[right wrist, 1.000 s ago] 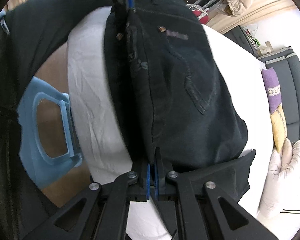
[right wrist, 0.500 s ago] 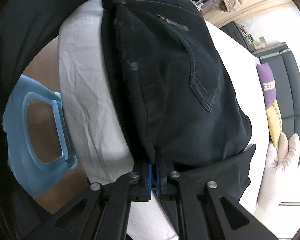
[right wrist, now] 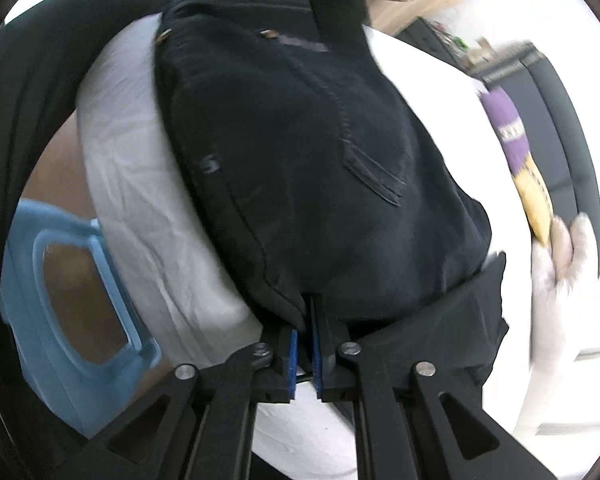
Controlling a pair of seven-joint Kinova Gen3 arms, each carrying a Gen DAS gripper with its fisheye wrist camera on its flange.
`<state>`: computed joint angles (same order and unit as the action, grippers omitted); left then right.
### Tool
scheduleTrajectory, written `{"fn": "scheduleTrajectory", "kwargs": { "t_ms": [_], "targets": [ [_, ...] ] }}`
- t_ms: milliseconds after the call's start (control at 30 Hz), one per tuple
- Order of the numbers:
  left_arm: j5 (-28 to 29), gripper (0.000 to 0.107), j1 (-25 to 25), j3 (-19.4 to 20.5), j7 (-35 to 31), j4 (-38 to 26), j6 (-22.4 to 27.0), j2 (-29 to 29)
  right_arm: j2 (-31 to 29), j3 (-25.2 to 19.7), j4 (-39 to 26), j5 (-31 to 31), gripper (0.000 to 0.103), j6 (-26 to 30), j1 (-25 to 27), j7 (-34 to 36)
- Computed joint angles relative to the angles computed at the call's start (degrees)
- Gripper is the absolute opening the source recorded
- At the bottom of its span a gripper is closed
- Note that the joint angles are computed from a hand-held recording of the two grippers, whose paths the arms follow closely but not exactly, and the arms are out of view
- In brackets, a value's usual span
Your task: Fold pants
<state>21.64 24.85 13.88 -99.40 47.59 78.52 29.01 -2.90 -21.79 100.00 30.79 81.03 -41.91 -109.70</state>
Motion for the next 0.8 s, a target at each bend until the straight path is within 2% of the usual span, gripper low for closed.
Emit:
{"fn": "scheduleTrajectory", "kwargs": {
  "t_ms": [33, 100, 133, 167, 267, 333, 400, 533, 667, 800],
  "targets": [
    [-0.31, 0.012, 2.20, -1.04, 2.33, -0.81, -0.61, 2.36, -1.39, -1.24, 0.42, -1.44, 0.013, -1.35, 2.65, -0.63],
    [-1.91, 0.012, 4.48, -2.32, 6.24, 0.76, -1.90, 4.52, -4.24, -2.80, 0.56, -4.73, 0.027, -3.18, 7.86, -0.78],
    [-1.36, 0.012, 4.03, -2.06, 7.45, 3.13, -3.80, 4.13, -6.26, -2.40, 0.59, -7.06, 0.059, -4.68, 10.31, -0.97],
    [0.13, 0.012, 2.52, -0.95, 7.75, 5.78, -5.95, 3.28, -8.18, -1.42, 0.79, -9.39, 0.076, -5.93, 11.78, -0.24],
    [5.12, 0.012, -1.37, 1.30, 6.74, 11.90, -10.19, 1.13, -13.96, 5.28, -0.60, -16.38, 0.079, -7.07, 13.29, -0.22],
    [5.29, 0.012, -1.35, 1.44, 6.83, 12.36, -10.69, 1.02, -13.48, 10.38, -4.97, -21.04, 0.078, -4.14, 16.02, 0.35],
    [4.34, 0.012, -0.59, 1.19, 7.94, 10.86, -9.72, 1.58, -11.57, 14.84, -10.27, -24.17, 0.078, -2.89, 21.17, 2.08],
    [2.73, 0.012, 1.05, 0.86, 10.57, 7.57, -8.25, 3.01, -1.95, 17.89, -20.74, -23.00, 0.078, -1.96, 29.65, -1.40],
    [2.67, 0.012, 0.27, 0.82, 10.01, 10.69, -9.68, 1.39, 8.67, 25.64, -25.66, -15.72, 0.078, -6.65, 26.48, -8.55],
    [3.62, 0.012, -0.69, 1.24, 9.44, 12.26, -10.52, 0.84, 19.29, 24.92, -33.38, -15.26, 0.076, -5.24, 29.65, -11.26]
  ]
}}
